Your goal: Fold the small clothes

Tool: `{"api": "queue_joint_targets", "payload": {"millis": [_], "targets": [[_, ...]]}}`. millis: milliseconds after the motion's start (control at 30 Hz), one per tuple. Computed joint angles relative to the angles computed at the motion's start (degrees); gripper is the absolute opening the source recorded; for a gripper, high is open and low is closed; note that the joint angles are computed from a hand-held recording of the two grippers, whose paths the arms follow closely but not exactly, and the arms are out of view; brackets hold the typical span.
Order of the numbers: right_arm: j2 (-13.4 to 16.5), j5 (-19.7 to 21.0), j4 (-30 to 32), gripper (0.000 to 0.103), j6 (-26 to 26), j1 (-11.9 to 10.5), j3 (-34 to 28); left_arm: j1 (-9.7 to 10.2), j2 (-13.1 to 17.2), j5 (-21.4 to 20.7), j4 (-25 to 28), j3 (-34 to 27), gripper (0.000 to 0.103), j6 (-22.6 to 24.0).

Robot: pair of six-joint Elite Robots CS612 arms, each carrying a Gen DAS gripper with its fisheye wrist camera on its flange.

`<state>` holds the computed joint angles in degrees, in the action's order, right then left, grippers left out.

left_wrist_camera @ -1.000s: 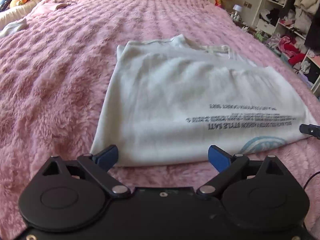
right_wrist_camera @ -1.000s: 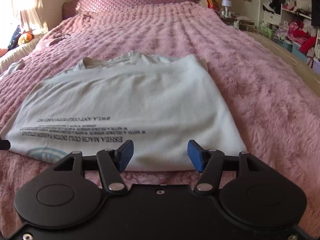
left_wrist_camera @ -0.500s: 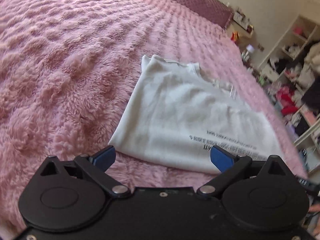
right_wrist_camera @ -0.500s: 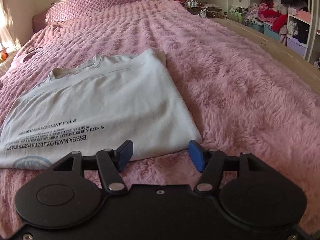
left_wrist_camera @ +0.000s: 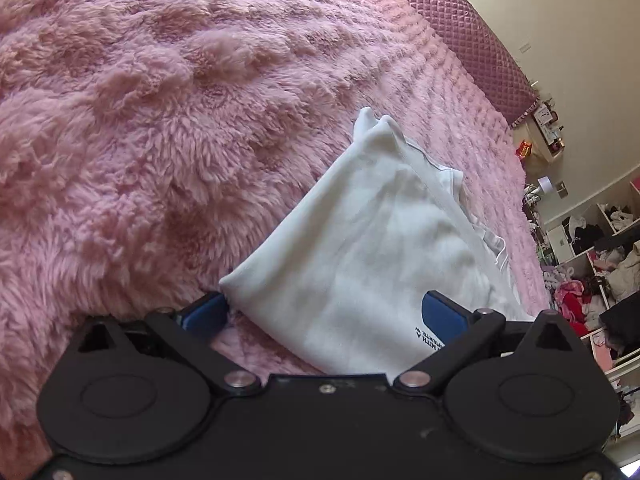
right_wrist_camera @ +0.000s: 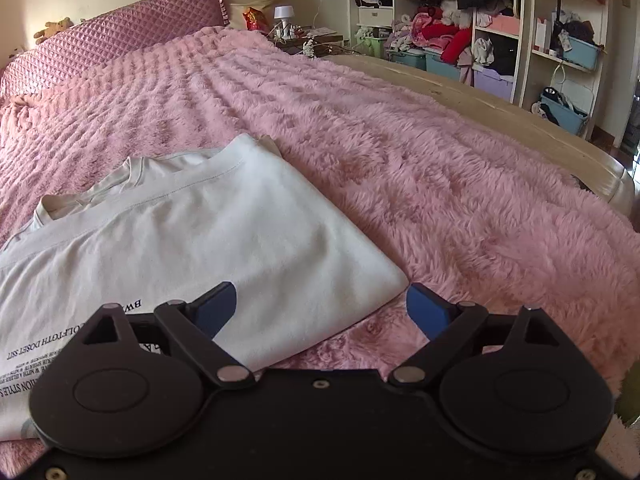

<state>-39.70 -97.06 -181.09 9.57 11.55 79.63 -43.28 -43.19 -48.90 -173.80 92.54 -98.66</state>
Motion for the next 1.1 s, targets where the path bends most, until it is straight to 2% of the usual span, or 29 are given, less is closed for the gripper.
{"api": "queue_joint_targets", "payload": {"millis": [133,267,333,400,467,500,533,567,600,633,767,867,933,1100], "targets": [[-0.09,0.24,2.11,0.093,-1.74,0.09,0.06,-0.81,1.53,3.55,-2.52,-0.01,0.103,0.82],[-0.62,0.28,2.71,0.093,-0.09,-0.21,0.63,-1.66,1.94,7.16,-6.02,0.42,0.103,-1.13],[-0.83,0.63,2.87,0.093,0.24,-0.31,0.88,-2.00,2.24,8.90,-9.01,0.77,0.099,-1.86],[-0.88,0.60,3.35,0.093,0.22,-0.22,0.87,-2.06,2.17,9.22,-9.09,1.08,0.097,-3.23],[-0.95,1.14,3.70,0.093,0.12,-0.20,0.90,-2.11,1.75,9.49,-6.48,1.38,0.080,-6.04],[-1.01,1.50,3.81,0.093,-0.06,-0.22,0.93,-2.22,1.69,9.89,-6.33,1.56,0.077,-6.94],[-1.06,1.73,3.88,0.093,-0.31,-0.22,0.97,-2.36,1.74,10.47,-6.96,1.77,0.066,-7.32],[-1.12,1.81,3.79,0.093,-0.60,-0.19,1.04,-2.43,1.85,10.83,-7.83,1.88,0.050,-7.52],[-1.15,1.77,3.60,0.093,-0.85,-0.15,1.11,-2.45,1.90,10.84,-8.76,2.04,0.042,-7.59],[-1.18,1.68,3.34,0.093,-1.04,-0.10,1.20,-2.37,2.05,10.59,-10.10,2.12,0.029,-7.19],[-1.33,1.86,3.33,0.093,-1.24,-0.08,1.29,-2.39,2.32,10.48,-13.25,2.52,0.012,-8.05],[-1.41,1.84,3.53,0.093,-0.97,-0.11,1.31,-2.45,2.76,10.38,-18.94,3.04,0.007,-10.33],[-1.52,2.11,3.66,0.093,-0.77,-0.19,1.39,-2.65,3.43,11.04,-25.53,2.59,0.007,-6.69],[-1.92,2.94,4.05,0.093,-0.80,-0.46,1.54,-2.30,3.41,9.11,-31.27,-0.78,0.007,5.70]]}}
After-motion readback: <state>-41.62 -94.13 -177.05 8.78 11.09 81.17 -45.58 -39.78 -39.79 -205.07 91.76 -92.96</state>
